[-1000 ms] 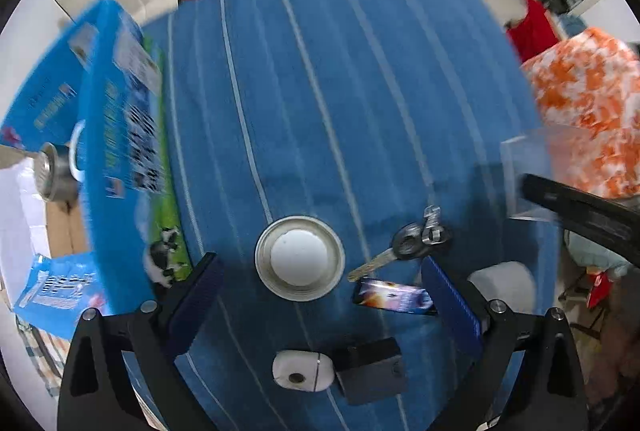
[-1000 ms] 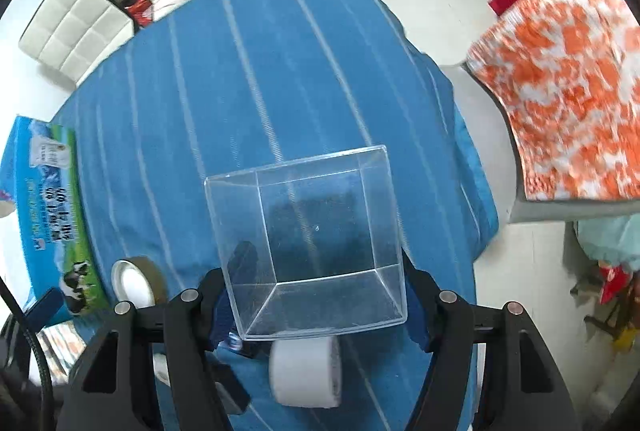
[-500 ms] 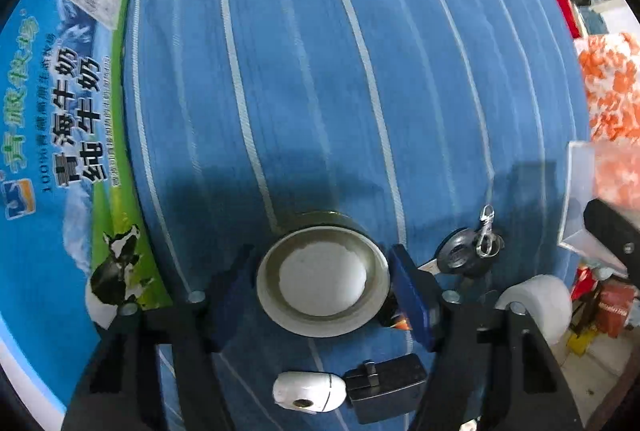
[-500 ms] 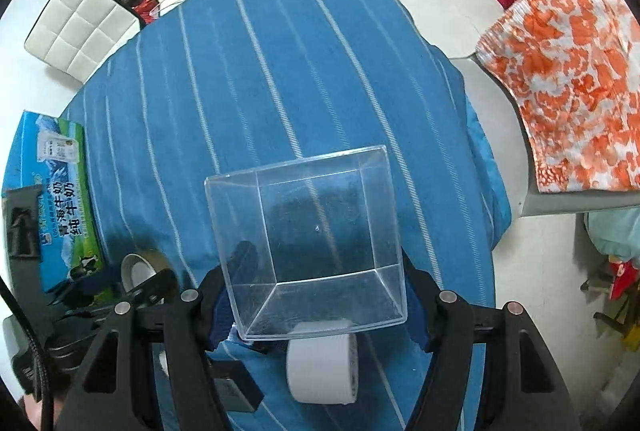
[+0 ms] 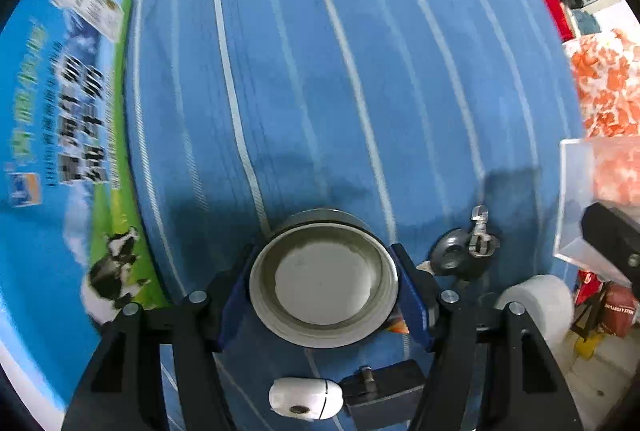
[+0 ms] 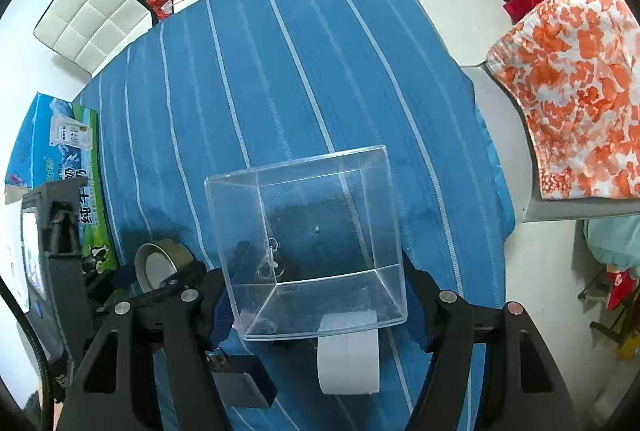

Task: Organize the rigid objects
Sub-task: 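Grip the silver tin with the left tool while the right tool grips the clear plastic box, then carry the tin with the left tool while the right tool carries the clear box into the blue box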

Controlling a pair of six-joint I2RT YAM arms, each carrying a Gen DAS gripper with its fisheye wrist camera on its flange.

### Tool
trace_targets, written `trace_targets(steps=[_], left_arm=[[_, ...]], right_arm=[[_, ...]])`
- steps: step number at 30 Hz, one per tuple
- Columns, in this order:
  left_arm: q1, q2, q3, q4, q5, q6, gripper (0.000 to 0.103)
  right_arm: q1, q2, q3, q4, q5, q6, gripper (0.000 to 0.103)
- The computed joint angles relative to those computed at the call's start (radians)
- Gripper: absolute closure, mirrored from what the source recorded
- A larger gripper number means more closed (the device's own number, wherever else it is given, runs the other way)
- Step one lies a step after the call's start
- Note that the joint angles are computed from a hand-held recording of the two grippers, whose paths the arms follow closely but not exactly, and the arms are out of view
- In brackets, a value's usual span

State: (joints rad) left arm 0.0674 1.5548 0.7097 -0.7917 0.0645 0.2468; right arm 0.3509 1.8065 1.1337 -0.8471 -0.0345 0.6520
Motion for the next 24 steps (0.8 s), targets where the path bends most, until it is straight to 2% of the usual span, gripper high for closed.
trace_targets(steps=[6, 8, 12, 17, 24], left_arm=[[0.015, -0.229, 0.050, -0.170, 0.062, 0.038, 0.040], [0.057, -0.286, 0.092, -0.238, 0.087, 0.072, 0.040], [0.240, -0.343, 0.187, -0.359, 0.152, 0.220, 0.040], [0.530, -0.239, 0.384, -0.443, 0.219, 0.444, 0.040], [0.824, -0.060, 0.620, -0.490, 0.265, 0.609, 0.040]], right_arm=[[0.026, -0.078, 0.031, -0.066, 0.022, 0.009, 0.033], [0.039, -0.104, 0.052, -0.092, 0.028, 0.020, 0.033], [0.098, -0.130, 0.143, -0.154, 0.040, 0.056, 0.033], [0.208, -0.062, 0.324, -0.211, 0.044, 0.091, 0.033], [0.370, 0.226, 0.769, -0.314, 0.023, 0.125, 0.033]])
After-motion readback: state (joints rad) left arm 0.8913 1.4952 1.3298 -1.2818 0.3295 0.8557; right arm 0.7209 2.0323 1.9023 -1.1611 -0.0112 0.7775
